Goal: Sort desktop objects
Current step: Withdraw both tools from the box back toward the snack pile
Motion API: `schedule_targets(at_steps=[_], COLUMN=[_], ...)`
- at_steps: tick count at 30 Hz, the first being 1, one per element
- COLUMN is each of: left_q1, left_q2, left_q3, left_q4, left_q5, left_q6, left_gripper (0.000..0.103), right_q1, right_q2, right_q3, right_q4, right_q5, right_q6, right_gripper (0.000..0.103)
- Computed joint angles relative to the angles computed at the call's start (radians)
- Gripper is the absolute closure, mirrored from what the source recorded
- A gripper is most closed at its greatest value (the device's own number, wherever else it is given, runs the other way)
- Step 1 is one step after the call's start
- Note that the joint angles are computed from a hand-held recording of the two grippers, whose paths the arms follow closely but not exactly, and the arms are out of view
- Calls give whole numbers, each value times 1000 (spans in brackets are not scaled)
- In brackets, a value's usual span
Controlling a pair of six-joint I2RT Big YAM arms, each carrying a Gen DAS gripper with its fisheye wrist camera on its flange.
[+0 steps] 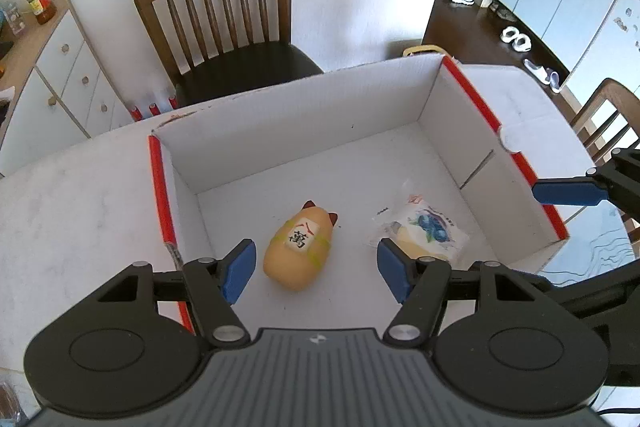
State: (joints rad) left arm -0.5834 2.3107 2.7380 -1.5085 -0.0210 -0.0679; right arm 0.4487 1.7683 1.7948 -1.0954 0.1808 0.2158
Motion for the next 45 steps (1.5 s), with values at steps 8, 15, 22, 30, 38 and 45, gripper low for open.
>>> schedule_targets(at_steps=[8,15,22,30,38,45], left_q1=[-11,-15,-17,-28,-38,-47], left_q2=[-113,-240,-351,-466,-580,-671], left_q3=[-149,-345,-519,-692,-867,-1004], left_q4=[70,180,271,366,483,587], left_q5=[-10,20,39,43,42,38], left_q6=[-4,0,-4,10,22,18], left_gripper=[37,37,32,32,32,32], right_q1=[16,29,50,80,107,152], right_q2=[-47,-96,-161,-223,-291,-335], right_q3=[-30,-69,-141,-214,-289,-341], right_q4=[4,13,53,98,156,181], right_q5=[19,40,63,106,133,184], right_q6=[8,35,85,130,175,200], right_gripper=[29,29,29,29,26,26])
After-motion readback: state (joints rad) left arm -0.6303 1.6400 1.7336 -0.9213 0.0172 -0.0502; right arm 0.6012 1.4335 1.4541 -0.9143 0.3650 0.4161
